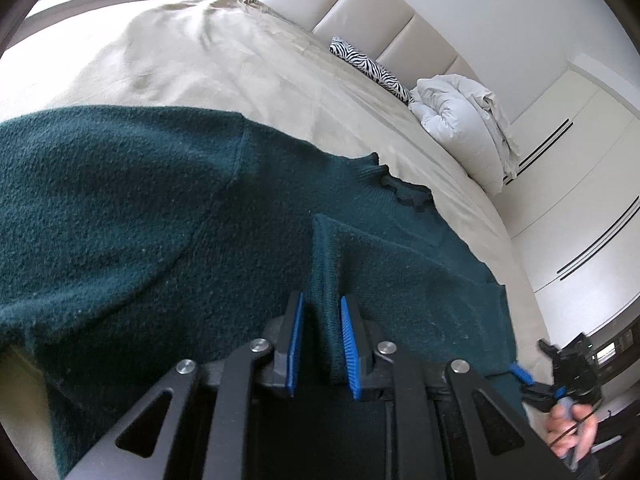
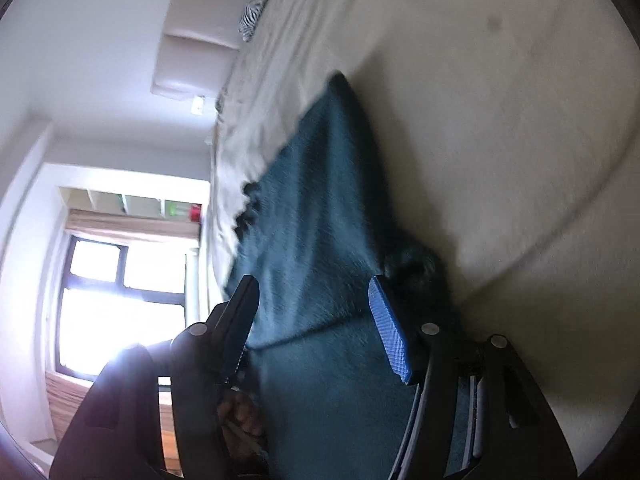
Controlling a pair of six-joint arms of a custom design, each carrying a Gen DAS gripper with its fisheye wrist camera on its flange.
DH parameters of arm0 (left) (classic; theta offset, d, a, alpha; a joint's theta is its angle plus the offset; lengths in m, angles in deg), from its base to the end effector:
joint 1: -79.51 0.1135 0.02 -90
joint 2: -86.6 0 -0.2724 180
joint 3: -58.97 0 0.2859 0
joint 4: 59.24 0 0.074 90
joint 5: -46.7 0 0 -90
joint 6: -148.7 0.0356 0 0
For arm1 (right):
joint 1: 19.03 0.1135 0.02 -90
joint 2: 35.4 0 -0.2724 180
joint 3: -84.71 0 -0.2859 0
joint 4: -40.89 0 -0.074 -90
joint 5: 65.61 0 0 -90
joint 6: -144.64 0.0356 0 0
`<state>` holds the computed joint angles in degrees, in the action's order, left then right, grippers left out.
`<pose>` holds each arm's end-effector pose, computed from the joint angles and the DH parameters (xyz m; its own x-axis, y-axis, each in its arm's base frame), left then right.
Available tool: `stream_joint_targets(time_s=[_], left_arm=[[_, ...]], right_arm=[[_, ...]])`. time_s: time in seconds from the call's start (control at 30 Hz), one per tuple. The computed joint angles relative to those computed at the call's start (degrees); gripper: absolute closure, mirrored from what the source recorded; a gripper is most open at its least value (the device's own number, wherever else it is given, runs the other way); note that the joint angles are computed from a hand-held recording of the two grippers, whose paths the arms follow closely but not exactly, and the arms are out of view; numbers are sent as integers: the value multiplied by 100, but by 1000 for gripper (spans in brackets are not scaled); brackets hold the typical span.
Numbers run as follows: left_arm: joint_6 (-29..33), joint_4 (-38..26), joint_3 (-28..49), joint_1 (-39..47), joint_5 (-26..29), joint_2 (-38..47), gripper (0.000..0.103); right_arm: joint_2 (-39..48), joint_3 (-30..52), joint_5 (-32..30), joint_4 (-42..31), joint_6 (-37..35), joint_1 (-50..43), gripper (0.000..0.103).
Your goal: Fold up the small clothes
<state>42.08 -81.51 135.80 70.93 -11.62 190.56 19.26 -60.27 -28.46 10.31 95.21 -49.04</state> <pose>0.4007 -0.0794 0.1683 -0.8524 -0.1176 -0.5095 0.2307 0.7899 -0.5682 0.1812 -0.0719 0.1662 -0.5963 0.7980 -0.0876 0.3268 0.3410 0.8814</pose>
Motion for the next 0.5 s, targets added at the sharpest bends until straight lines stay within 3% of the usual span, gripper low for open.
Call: stream_joint_targets(time_s=[0.03,0.07,0.1,0.2,0.33,0.43,0.5], left_arm=[[4,-136,-12,52,43,-90,78],[-23,-231,-100,143,116,-247,69],[-96,-247,-287,297,217,-490,53],[-263,-176,-962,990,534,-1307,27],[-223,-539,-1421,2590,1400,-1789,28],[-47,-914,-1350,3892,1617,-1700,28],[-201,-965,-1230,4689,1805,-1491,38]], right_arm=[[-100,-51,176,39,115,127,47],[-242,-50,353,-15,288,237,47],[-511,-13,601,-183,487,409,45],[-1474,217,1632,-531,1001,1470,45],[-1520,609,2898,-187,1740,3435,45],[-914,894,3695,380,2122,4829,45],[-254,1075,4094,1019,2442,5611,45]])
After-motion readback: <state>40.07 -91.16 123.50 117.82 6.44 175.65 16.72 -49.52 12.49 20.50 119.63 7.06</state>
